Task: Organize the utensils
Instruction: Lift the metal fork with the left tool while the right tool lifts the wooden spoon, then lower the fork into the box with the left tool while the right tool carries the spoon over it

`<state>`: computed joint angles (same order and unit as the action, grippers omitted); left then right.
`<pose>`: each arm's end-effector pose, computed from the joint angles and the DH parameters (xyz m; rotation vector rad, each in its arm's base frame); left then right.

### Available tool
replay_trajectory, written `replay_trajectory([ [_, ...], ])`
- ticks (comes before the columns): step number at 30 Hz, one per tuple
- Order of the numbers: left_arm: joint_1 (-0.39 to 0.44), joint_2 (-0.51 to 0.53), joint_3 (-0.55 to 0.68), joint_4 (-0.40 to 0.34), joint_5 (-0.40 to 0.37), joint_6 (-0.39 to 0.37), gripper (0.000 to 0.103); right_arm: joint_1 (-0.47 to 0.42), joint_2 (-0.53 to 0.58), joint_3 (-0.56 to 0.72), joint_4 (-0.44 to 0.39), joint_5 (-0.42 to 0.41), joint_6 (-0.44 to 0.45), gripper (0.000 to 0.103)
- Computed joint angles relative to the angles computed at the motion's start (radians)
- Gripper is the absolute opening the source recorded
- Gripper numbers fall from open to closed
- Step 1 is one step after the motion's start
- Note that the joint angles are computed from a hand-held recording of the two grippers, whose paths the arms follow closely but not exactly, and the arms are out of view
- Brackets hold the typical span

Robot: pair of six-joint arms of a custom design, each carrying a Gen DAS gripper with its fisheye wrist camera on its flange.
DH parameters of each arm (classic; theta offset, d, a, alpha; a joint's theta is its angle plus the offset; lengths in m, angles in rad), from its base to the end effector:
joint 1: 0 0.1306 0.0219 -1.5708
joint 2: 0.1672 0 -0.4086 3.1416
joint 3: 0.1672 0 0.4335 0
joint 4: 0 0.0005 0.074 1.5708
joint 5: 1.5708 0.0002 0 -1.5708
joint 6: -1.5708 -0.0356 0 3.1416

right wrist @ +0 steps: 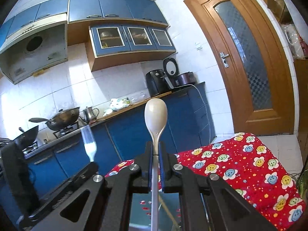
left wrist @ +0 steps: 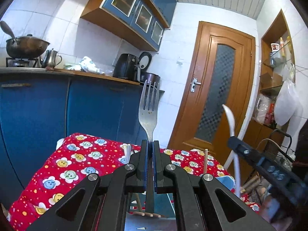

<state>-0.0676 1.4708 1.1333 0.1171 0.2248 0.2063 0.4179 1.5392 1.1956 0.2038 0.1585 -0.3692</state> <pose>0.5626 -0.0465 0.3708 0.0375 1.8026 -0.3971 0.5448 0.2352 0.3740 0.0771 1.7277 0.4485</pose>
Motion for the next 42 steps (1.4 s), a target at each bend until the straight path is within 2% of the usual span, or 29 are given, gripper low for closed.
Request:
replay_trajectory([
  [8, 0.005, 0.002, -0.002, 0.005, 0.017, 0.001, 0.004, 0.015, 0.039, 0.019, 0.036, 0.049, 0.083, 0.008],
  [20, 0.005, 0.001, 0.015, -0.067, 0.051, -0.005, 0.004, 0.006, -0.014, -0.026, 0.049, 0.002, 0.04, 0.008],
  [21, 0.005, -0.002, 0.015, -0.073, 0.054, -0.009, 0.006, 0.005, -0.017, -0.027, 0.046, -0.005, 0.033, 0.008],
  [22, 0.005, -0.003, 0.018, -0.083, 0.055, -0.013, 0.012, 0.003, -0.02, -0.028, 0.043, -0.012, 0.028, 0.008],
  [32, 0.006, -0.029, 0.019, -0.128, 0.083, -0.018, 0.014, -0.003, -0.103, -0.064, -0.134, -0.024, 0.053, 0.008],
  [36, 0.01, -0.056, 0.015, -0.176, 0.094, -0.034, 0.015, -0.012, -0.137, -0.081, -0.203, -0.058, 0.049, 0.009],
  [38, 0.013, -0.072, 0.011, -0.201, 0.099, -0.042, 0.015, -0.012, -0.152, -0.09, -0.237, -0.074, 0.052, 0.015],
  [42, 0.019, -0.105, -0.001, -0.258, 0.098, -0.071, 0.015, -0.006, -0.174, -0.111, -0.28, -0.087, 0.059, 0.018],
])
